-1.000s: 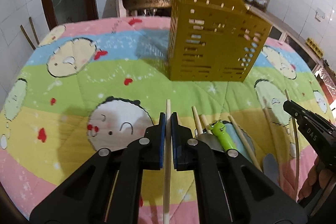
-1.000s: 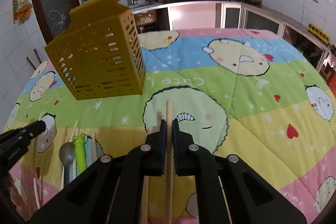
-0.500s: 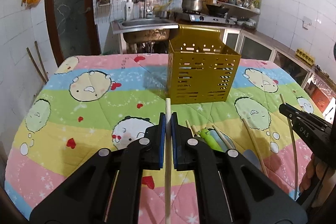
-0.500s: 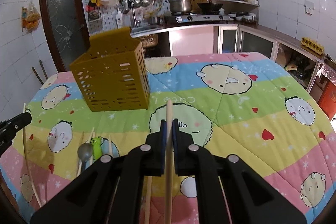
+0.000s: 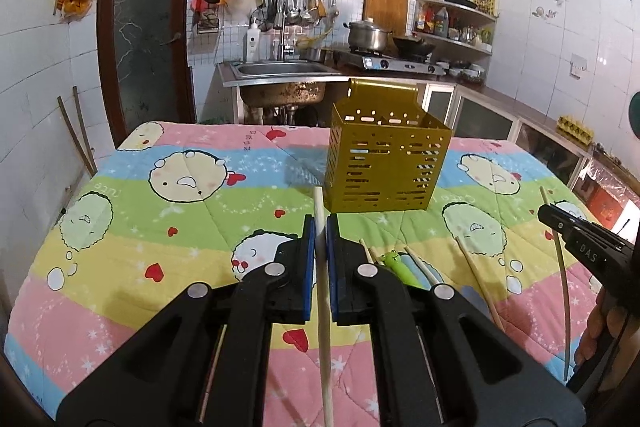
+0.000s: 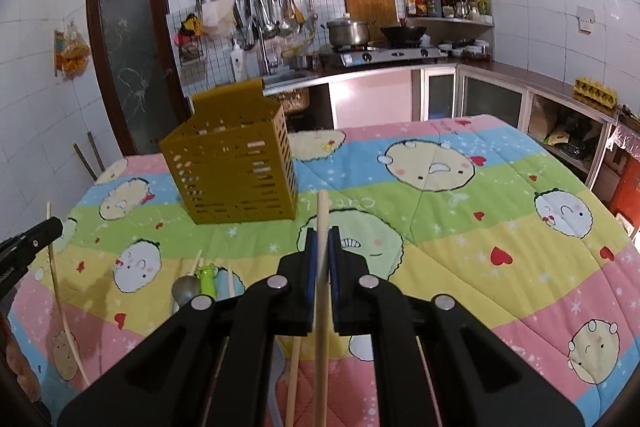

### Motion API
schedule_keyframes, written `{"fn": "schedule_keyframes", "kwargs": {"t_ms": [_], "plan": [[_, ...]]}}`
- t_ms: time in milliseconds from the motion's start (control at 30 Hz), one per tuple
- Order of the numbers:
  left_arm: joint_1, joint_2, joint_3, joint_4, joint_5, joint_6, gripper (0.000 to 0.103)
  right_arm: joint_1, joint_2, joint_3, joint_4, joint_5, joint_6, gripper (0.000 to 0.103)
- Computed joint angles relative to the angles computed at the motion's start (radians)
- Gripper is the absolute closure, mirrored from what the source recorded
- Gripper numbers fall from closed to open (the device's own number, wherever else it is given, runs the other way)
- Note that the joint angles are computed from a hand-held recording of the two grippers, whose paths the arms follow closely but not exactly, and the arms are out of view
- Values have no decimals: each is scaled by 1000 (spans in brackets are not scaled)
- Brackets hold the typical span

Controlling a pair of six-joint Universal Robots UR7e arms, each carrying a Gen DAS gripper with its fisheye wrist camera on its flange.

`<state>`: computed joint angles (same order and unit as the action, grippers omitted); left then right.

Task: Organize utensils
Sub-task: 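Lift the left tool's chopstick over the yellow holder while the right tool carries its chopstick alongside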

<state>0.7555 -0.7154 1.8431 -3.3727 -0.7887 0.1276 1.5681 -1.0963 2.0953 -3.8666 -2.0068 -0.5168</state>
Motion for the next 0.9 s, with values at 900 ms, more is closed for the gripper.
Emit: {"fn": "schedule_keyframes", "kwargs": {"t_ms": [900], "plan": [[-19, 67, -200, -79, -72, 151, 99, 83, 28, -170, -44, 37, -91, 97]]}}
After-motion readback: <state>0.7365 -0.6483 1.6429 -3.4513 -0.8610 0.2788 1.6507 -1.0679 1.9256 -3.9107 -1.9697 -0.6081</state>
